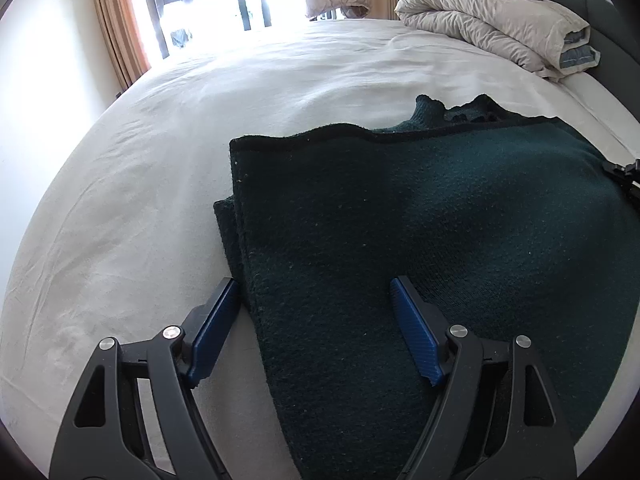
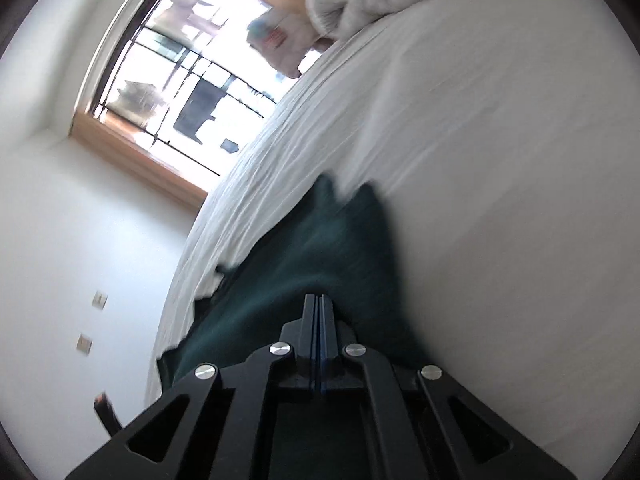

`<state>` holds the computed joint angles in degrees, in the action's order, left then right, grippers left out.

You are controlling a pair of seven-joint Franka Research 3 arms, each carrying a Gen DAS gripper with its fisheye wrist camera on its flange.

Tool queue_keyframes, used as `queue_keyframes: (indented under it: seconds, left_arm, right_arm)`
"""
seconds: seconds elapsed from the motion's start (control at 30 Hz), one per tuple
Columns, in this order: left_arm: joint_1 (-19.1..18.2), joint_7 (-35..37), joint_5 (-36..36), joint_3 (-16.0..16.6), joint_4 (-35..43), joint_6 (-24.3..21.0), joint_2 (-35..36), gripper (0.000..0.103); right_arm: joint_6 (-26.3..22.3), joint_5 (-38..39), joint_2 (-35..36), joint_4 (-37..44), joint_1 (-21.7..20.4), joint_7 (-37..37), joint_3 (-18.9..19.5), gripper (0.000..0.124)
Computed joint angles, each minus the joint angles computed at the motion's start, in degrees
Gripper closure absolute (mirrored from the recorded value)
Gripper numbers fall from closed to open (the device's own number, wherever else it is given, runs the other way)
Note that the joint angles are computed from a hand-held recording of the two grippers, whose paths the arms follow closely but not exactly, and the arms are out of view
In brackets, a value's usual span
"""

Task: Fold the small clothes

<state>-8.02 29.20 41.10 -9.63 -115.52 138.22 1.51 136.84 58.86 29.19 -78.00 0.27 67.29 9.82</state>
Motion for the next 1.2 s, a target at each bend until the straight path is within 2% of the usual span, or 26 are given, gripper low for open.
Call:
queue_keyframes:
  seconds: [0.03, 0.07, 0.1, 0.13, 0.2, 0.3, 0.43, 0.5, 0.57, 0.63, 0.7, 0.77, 0.83, 0.9, 0.97, 1.03, 1.1, 1.13, 1.2]
  left_arm:
    - [-0.02, -0.02, 0.0, -0.01, 0.1, -0.02, 0.04, 0.025]
    - [-0.02, -0.11, 0.04, 0.0, 0.02, 0.08, -0.02, 0.025]
    - [-0.03, -0.06, 0.02, -0.01, 0.07, 0.03, 0.0, 0.025]
    - [-0.03, -0.06, 0.02, -0.01, 0.07, 0.03, 0.0, 0.025]
    - [-0.02, -0.21, 0.19, 0.0, -0.1, 0.13, -0.21, 0.025]
    - [0.04, -0.24, 0.23, 0.0, -0.1, 0.21, -0.22, 0.025]
    - [0.08, -0.29, 0.14, 0.0, -0.24, 0.44, -0.3, 0.025]
    - [0.1, -0.37, 0.27, 0.0, -0.44, 0.52, -0.5, 0.025]
    - [0.23, -0.42, 0.15, 0.04, -0.73, 0.97, -0.68, 0.025]
    - [0.36, -0.53, 0.06, 0.08, -1.05, 1.51, -0.87, 0.025]
    - [0.55, -0.75, -0.03, 0.14, -1.48, 2.27, -1.11, 0.025]
    - [0.78, -1.07, -0.27, 0.22, -2.12, 3.37, -1.59, 0.025]
    - [1.42, -1.78, -1.77, 0.61, -4.11, 6.39, -3.11, 0.025]
    - [2.2, -3.18, -3.61, 0.88, -6.74, 9.31, -5.31, 0.025]
    - [3.09, -7.4, -3.65, 0.54, -10.38, 11.22, -9.03, 0.025]
    - [4.17, -13.54, -2.03, -0.71, -14.21, 11.29, -13.5, 0.025]
    - [5.3, -19.29, -1.63, -1.85, -18.97, 13.58, -18.73, 0.025]
    - [6.03, -22.5, -0.84, -2.88, -21.3, 14.67, -21.57, 0.025]
    - [6.07, -23.99, -1.85, -4.02, -23.44, 14.68, -24.53, 0.025]
  right_arm:
    - [1.47, 0.4, -0.3, -0.51, -0.33, 2.32, -0.8, 0.122]
    - [2.62, 0.88, -1.24, -1.69, -0.72, 3.59, -1.16, 0.107]
    - [4.0, 1.73, -2.88, -3.64, -1.08, 3.27, -1.13, 0.106]
    - [3.87, 4.98, -4.66, -5.56, -2.31, -0.53, 0.14, 0.105]
    - [0.53, 8.69, -7.99, -8.44, -2.83, -6.66, 1.22, 0.102]
    - [-6.77, 11.37, -11.98, -11.84, -1.13, -14.41, 2.19, 0.094]
    - [-15.23, 5.92, -12.33, -11.98, 4.54, -16.51, 2.16, 0.092]
    - [-14.97, 2.11, -12.01, -12.19, 7.7, -15.96, 1.07, 0.084]
    - [-14.16, 0.58, -10.74, -11.68, 9.3, -15.48, 0.05, 0.091]
    - [-14.7, 3.52, -11.1, -13.5, 7.88, -16.93, -0.84, 0.103]
    - [-11.77, 3.51, -10.61, -13.24, 6.87, -15.61, -0.75, 0.11]
    - [-9.45, 9.6, -11.81, -16.02, 5.82, -17.89, -2.1, 0.111]
    - [-7.76, 18.66, -12.71, -19.48, 3.48, -19.86, -2.14, 0.124]
    - [-6.46, 23.54, -12.54, -20.14, 3.0, -18.81, -2.38, 0.124]
    - [-5.81, 26.99, -13.14, -21.2, 2.73, -20.7, -2.58, 0.123]
    - [-8.38, 30.5, -13.2, -21.81, 2.0, -23.67, -2.64, 0.11]
    - [-11.15, 34.27, -13.15, -22.2, 1.37, -26.71, -2.72, 0.094]
    - [-10.59, 34.55, -13.48, -22.43, 2.02, -27.61, -2.65, 0.09]
    - [-9.64, 33.0, -14.15, -22.46, 3.08, -28.78, -3.02, 0.081]
